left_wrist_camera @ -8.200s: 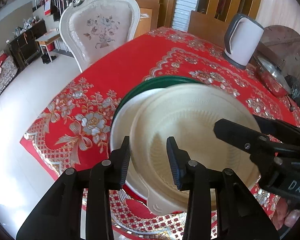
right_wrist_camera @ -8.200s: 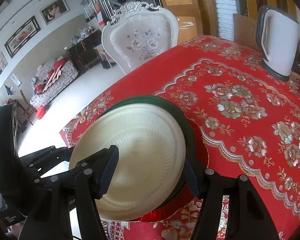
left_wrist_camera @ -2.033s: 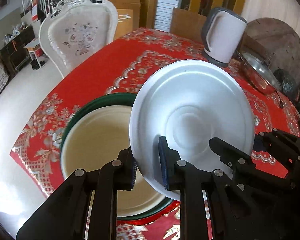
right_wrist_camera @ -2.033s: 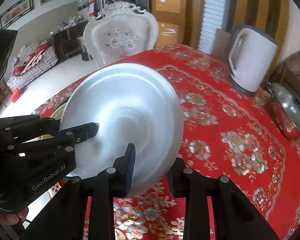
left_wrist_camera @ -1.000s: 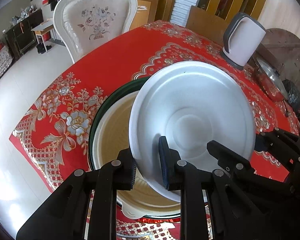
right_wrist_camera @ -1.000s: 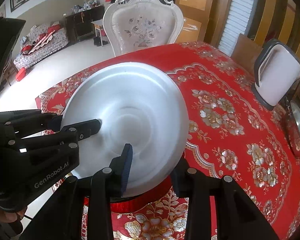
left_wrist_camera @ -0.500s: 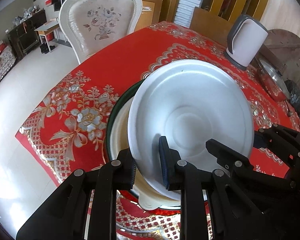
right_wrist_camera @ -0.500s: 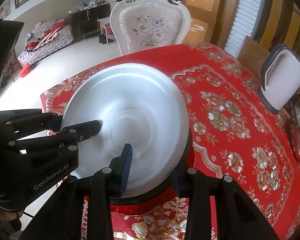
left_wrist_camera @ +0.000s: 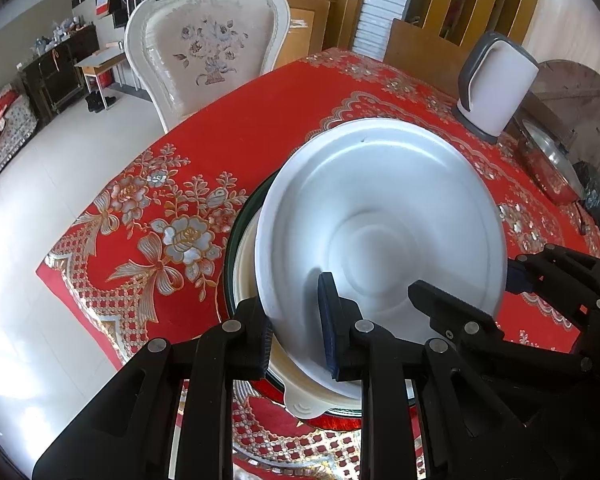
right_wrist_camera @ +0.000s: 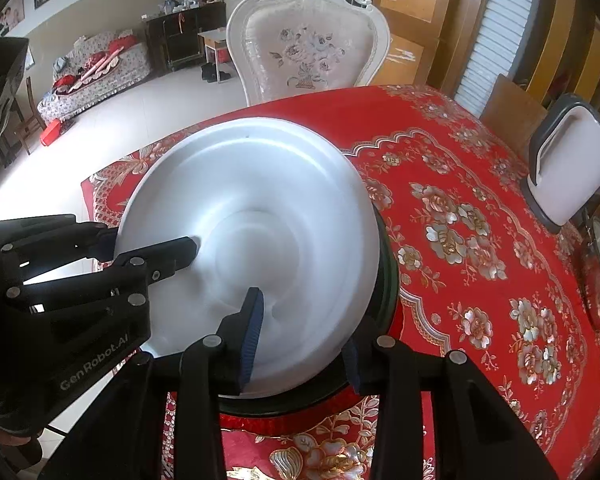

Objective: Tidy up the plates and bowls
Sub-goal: 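Carry the white bowl with both tools over the stacked dishes, then lower the white bowl into the cream bowl and open both tools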

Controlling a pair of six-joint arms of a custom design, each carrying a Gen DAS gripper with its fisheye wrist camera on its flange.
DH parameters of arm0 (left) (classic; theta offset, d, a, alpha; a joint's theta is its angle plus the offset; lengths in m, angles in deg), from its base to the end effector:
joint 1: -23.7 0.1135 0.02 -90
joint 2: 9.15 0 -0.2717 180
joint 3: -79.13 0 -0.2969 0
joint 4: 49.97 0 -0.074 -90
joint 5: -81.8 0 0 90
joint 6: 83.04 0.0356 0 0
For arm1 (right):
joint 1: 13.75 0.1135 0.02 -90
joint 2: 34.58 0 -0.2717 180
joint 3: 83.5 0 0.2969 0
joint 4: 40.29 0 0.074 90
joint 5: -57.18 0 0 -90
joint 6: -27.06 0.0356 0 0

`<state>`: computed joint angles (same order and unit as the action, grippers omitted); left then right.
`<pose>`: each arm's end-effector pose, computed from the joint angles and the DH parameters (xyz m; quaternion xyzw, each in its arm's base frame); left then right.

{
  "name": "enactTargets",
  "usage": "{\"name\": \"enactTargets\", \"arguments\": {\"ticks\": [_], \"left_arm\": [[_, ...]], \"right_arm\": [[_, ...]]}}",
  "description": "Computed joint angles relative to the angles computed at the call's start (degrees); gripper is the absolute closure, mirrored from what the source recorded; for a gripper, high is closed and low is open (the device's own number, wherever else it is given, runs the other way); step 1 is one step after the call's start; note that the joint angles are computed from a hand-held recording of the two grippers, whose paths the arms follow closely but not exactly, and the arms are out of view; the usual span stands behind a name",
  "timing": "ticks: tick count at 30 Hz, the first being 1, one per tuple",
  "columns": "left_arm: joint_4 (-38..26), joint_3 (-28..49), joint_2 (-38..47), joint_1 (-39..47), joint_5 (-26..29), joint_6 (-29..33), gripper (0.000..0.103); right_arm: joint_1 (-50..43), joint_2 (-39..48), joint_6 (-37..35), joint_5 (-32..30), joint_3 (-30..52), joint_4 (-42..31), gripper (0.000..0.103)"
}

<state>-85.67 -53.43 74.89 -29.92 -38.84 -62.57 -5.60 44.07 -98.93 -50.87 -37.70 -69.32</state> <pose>0.1700 -0.2001 0.1070 -0.1721 0.9382 -0.0062 0.3002 0.2625 0.0487 0.1237 -0.3953 0.8735 0.0900 0.2695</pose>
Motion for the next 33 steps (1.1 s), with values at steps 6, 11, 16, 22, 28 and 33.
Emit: {"name": "enactTargets", "arguments": {"ticks": [6,11,16,22,28,33], "left_arm": [[-0.4,0.7,1.2,-0.7,-1.4,-0.9,0.083],[-0.4,1.1,2.1,-1.1,-2.5,-1.3,0.083],[0.1,1.1,2.5,-1.2,-2.8,-1.4,0.080],[0.4,1.4,3.6,-1.3,-3.2,-1.7,0.077],[0.2,1.6,3.4,-2.1,-4.3,-2.6,0.070],[-2.1,2.2,2.7,-3.3,-6.8,-4.2,0.070]], "right_arm": [[-0.3,0.6,-0.2,-0.5,0.4,-0.3,0.063],[-0.6,0.6,0.1,-0.7,0.6,-0.5,0.063],[-0.9,0.1,0.0,-0.6,0.3,-0.6,0.063],[-1.8,-0.2,-0.2,-1.1,0.4,-0.7,0.060],[-3.0,-0.7,-0.6,-1.7,0.4,-1.0,0.059],[-3.8,-0.5,-0.6,-2.4,0.6,-1.1,0.059]]}}
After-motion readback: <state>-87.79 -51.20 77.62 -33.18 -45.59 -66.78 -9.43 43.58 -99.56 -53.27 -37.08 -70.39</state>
